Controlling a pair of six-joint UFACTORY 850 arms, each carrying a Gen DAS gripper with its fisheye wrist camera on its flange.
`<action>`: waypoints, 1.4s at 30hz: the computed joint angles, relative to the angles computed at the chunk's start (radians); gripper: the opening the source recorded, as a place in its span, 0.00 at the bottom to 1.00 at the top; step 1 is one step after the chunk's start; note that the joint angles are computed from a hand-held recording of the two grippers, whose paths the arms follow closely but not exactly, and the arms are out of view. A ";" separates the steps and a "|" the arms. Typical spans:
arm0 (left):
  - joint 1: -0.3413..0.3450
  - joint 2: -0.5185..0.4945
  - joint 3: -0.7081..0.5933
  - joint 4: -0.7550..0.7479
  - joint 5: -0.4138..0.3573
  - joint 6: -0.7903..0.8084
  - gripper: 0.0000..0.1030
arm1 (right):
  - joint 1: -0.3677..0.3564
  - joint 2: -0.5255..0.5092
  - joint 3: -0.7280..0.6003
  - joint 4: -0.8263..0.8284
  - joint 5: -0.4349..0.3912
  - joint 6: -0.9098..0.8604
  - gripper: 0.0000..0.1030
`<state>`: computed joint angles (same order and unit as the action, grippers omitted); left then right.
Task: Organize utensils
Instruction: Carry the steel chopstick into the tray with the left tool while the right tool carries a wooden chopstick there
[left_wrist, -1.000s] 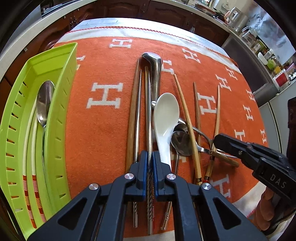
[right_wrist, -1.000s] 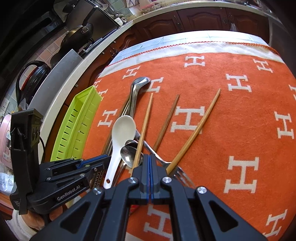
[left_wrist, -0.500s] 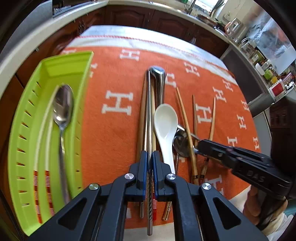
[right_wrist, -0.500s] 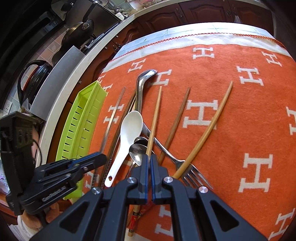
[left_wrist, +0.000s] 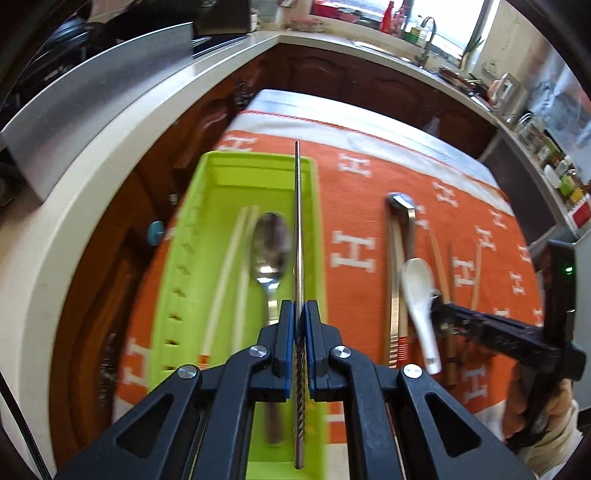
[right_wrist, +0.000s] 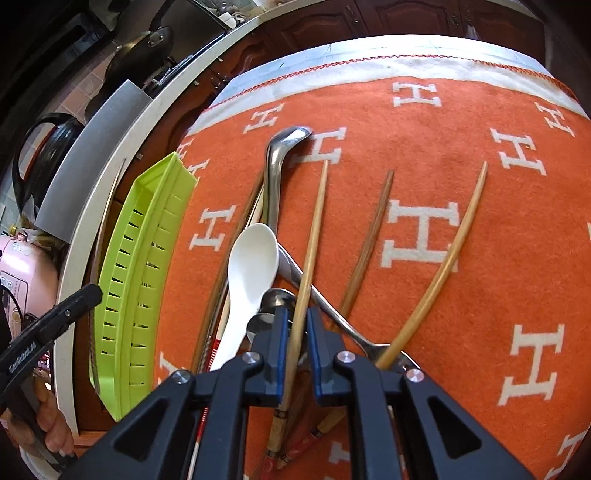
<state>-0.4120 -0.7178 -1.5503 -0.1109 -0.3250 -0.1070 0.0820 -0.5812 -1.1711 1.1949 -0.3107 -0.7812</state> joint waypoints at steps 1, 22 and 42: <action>0.006 0.001 0.006 0.020 0.004 -0.014 0.03 | 0.002 0.002 0.003 -0.003 0.005 0.009 0.08; 0.058 0.059 0.125 0.076 0.087 -0.069 0.21 | 0.050 0.098 0.001 0.031 -0.012 0.089 0.06; 0.102 0.149 0.208 0.486 0.142 -0.494 0.38 | 0.190 -0.112 -0.333 -0.136 -0.136 0.331 0.07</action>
